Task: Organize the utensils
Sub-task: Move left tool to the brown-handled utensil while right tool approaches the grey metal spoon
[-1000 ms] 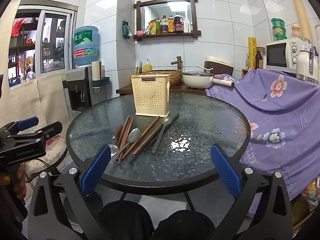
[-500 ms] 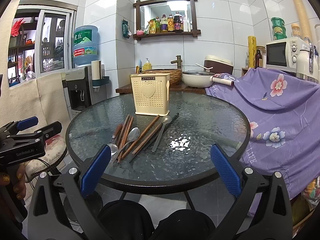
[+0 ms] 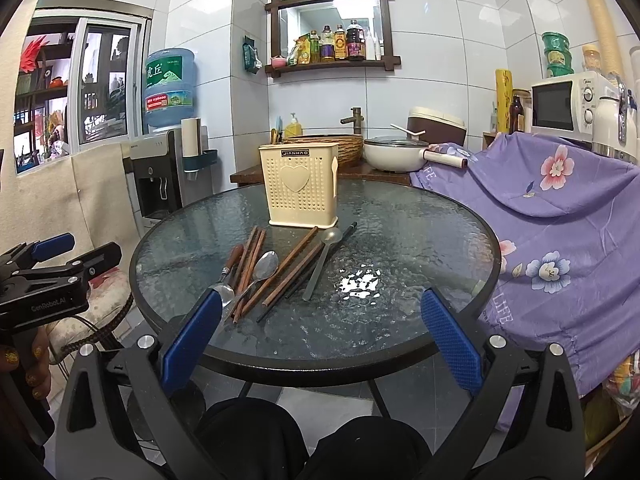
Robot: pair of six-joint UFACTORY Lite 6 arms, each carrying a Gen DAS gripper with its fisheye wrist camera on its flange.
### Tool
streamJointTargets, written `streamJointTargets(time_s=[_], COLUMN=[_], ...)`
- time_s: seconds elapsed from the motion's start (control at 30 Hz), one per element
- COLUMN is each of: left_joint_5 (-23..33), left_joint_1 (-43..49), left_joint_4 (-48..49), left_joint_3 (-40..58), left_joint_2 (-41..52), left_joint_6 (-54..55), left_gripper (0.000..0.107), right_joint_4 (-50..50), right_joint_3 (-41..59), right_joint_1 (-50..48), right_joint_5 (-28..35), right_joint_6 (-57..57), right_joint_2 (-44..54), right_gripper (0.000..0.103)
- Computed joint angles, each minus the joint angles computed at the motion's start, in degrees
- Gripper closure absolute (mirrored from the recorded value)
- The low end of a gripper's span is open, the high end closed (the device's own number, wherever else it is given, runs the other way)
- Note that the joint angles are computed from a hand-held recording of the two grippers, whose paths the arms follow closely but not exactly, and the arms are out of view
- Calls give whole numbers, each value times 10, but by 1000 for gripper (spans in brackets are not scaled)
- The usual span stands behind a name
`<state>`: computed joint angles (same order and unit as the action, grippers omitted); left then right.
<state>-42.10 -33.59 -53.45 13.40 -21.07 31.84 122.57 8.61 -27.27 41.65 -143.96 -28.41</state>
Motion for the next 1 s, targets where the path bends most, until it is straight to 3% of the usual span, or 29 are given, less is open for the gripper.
streamJointTargets(time_s=[0.23,0.37,0.63,0.73,0.83,1.0], left_joint_5=[2,35,106,131,185,260], left_joint_1=[3,46,151,181,204,248], left_joint_4=[3,64,244,330,338,461], left_joint_3=[2,24,158,191,254,356], left_joint_2=[3,38,236,261,300,367], left_joint_6=[1,-32,-150,-219,-207,-323], left_gripper=[10,10,10,10,10,11], right_joint_4=[5,28,157,99,31,-92], right_joint_3=[6,24,174,285,375,526], right_joint_1=[9,22,92,106,113,161], right_joint_5=[-9,-16,-65,-108,-131,-211], right_joint_6=[1,-16,-111,-26,68,210], right_joint_2=[2,35,261,369,440,521], right_gripper=[5,5,5,5,6,20])
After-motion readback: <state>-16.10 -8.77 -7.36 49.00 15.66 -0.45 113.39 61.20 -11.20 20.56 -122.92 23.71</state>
